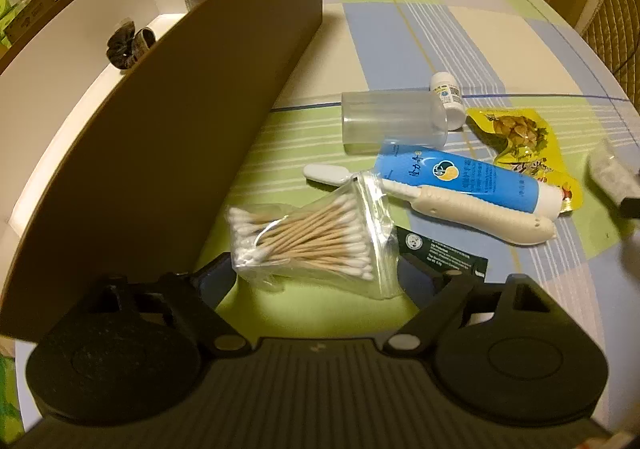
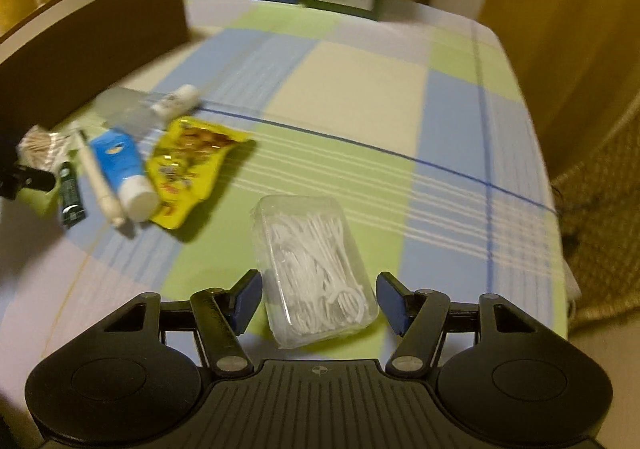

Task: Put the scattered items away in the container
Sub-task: 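Grasp the cotton swab bag with the left tool while the right tool grasps the floss box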

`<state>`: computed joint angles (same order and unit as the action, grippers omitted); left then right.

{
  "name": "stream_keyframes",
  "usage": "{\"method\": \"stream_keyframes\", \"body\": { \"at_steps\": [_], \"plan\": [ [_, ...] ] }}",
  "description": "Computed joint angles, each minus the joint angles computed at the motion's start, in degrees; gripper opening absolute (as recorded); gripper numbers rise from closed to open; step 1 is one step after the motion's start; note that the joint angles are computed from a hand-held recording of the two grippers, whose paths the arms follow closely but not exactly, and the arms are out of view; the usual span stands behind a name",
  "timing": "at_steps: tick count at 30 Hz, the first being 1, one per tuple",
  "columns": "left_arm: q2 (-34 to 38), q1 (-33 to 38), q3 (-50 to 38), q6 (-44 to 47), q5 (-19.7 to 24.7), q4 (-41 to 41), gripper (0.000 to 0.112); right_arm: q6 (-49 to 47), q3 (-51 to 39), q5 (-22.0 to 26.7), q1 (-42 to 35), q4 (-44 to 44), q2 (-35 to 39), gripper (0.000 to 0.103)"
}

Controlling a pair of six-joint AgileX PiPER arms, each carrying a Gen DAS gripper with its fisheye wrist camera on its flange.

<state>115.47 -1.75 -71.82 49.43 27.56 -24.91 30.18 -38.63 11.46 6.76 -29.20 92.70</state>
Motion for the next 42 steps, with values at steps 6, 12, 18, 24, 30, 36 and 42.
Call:
{"method": "stream_keyframes", "body": {
  "at_steps": [6, 12, 18, 24, 30, 36, 42],
  "plan": [
    [1.19, -0.28, -0.25, 1.66, -1.50, -0.94, 0.075, 4.72, 1.41, 0.00, -0.11, -3.58, -1.30, 0.060],
    [-0.25, 0.40, 1.07, 4.15, -0.77, -1.76, 0.065, 1.52, 1.87, 0.50, 0.32, -0.71, -1.97, 0.060],
    [-5.27, 2.00, 5.55, 4.04, 4.46, 2.06, 0.066, -11.54, 3.08, 0.78, 1.09, 9.92, -3.73, 0.060],
    [-8.41, 3.05, 8.83, 5.85, 4.05, 1.62, 0.082, -8.85, 2.90, -0.48, 1.46, 6.68, -3.28, 0.079],
    [-5.33, 1.54, 6.63, 3.96, 1.09, 2.85, 0.082, -18.57, 2.29, -1.50, 1.06, 14.06, -2.41, 0.079],
    [-6.11, 1.97, 8.67, 8.64, -0.73, 0.90, 0.069, -22.68, 2.51, -2.10, 1.56, 17.19, -2.13, 0.079],
    [-8.54, 2.87, 11.73, 10.79, -2.06, -0.20, 0.068, -23.02, 2.13, -3.46, 0.26, 17.47, 0.43, 0.073]
  ]
}}
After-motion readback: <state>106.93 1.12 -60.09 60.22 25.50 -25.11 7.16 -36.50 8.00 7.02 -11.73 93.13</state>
